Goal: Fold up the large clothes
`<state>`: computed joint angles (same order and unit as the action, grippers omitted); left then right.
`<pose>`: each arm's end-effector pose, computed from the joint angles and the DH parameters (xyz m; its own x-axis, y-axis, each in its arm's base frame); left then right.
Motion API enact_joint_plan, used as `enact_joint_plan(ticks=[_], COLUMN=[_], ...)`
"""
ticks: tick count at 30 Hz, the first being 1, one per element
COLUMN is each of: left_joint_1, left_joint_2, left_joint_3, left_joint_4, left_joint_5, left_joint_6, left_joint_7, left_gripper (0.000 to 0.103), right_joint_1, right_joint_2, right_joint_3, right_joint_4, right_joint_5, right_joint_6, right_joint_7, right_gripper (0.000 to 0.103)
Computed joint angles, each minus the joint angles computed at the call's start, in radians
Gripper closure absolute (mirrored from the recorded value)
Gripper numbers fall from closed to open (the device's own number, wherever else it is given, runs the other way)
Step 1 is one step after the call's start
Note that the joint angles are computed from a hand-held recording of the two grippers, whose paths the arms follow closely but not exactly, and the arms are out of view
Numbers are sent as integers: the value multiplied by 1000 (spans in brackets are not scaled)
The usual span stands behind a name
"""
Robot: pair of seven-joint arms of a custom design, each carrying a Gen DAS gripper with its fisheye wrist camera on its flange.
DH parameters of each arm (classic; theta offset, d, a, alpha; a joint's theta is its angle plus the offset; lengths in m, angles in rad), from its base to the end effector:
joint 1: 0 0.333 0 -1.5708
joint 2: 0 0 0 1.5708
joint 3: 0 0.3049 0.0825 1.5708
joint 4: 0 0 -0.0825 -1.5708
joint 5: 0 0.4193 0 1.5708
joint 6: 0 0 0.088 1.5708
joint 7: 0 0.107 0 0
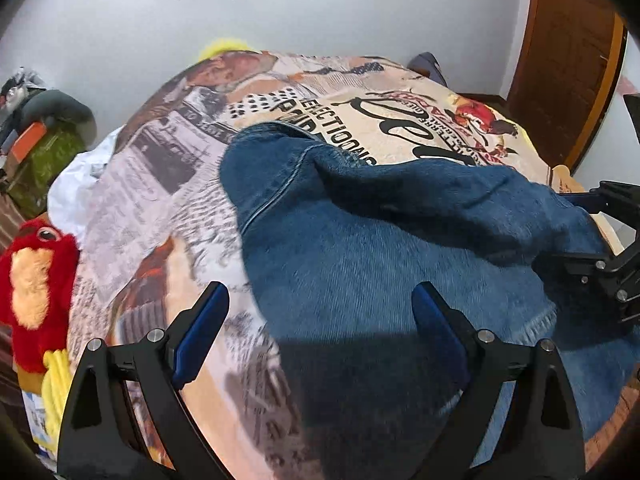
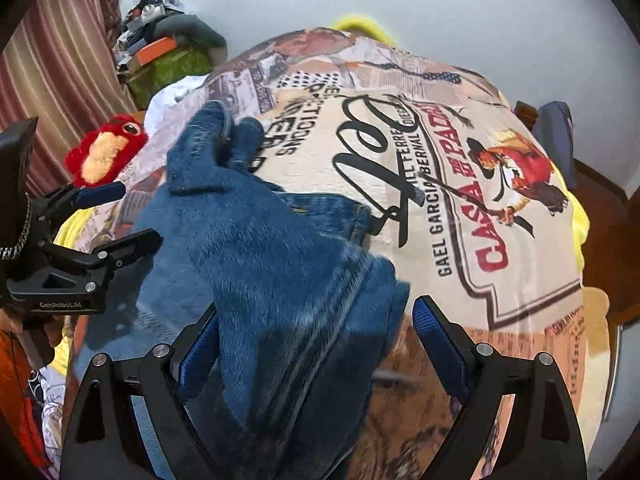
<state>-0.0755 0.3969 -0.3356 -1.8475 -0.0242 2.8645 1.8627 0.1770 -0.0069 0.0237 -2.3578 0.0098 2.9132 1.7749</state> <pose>0.6562 -0.2616 0.3630 -0.5687 -0.8220 -0.0294 -0.6436 0.4670 -0.6065 0.5567 0.1126 0.3586 0.0202 -0.9932 -0.1147 -0.8527 0.0428 -0.5207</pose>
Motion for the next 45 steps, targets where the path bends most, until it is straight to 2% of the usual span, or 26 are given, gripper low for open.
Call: enact_joint_plan(ticks=[3,6,7,9,13,16,17,19,21,23,28,32,34,38,42,44,45], left_joint_1=[-15,-23,-21,-3,23,105,139,171,186,192,150,130,112,76,32,15,10], left_joint_2=[39,92,108,123,68,7,-17,-56,-97,-140,-206,-236,-250,-286,-323,-329,-321], left_joint_3=[7,13,12,1,-1,-70,-101,-128,-139,-142,-95,-60,-32,20,67,86,94], left_joint_4=[44,117,140,165,97,24,-5,-43,-85,-133,-215,-254,-270,-299,-319,-309,-293], left_joint_5=[9,-3,-8,-39,-60,-146,-196,-279,-347,-410,-466,-575,-596,-625,-647,-707,-737], left_joint_6=[3,-33,-50,-79,-36,-33,-40,-64,-91,-115,-179,-202,-202,-212,-204,-233,-260], left_joint_7=[-23,-81,-94,-117,-144,-52,-3,78,145,204,247,290,280,297,332,371,386], left_gripper=[9,9,9,9,10,10,10,10,10,9,9,9,9,9,9,9,9], right_joint_1=[-3,-10,-10,-4,-5,-24,-23,-6,1,-8,-73,-131,-135,-87,-59,-40,-3], right_joint_2=[28,44,46,48,10,-35,-50,-80,-100,-116,-165,-205,-233,-293,-324,-325,-320], right_joint_3=[-3,-5,-8,-27,-36,-21,-16,-12,-4,13,87,144,145,95,76,66,36], right_joint_4=[16,24,25,22,-7,-38,-48,-72,-89,-102,-157,-210,-240,-297,-306,-299,-293], right_joint_5=[169,256,253,163,23,-80,-56,46,102,100,-74,-243,-271,-171,-67,-19,35], right_joint_6=[25,59,64,76,80,78,76,72,58,43,15,-11,-2,-5,-23,-9,8], right_joint_7=[-140,-211,-209,-121,31,122,100,19,-20,-17,122,258,281,215,156,121,75], right_gripper=[13,13,13,13,13,13,13,13,13,13,13,13,12,12,12,12,12])
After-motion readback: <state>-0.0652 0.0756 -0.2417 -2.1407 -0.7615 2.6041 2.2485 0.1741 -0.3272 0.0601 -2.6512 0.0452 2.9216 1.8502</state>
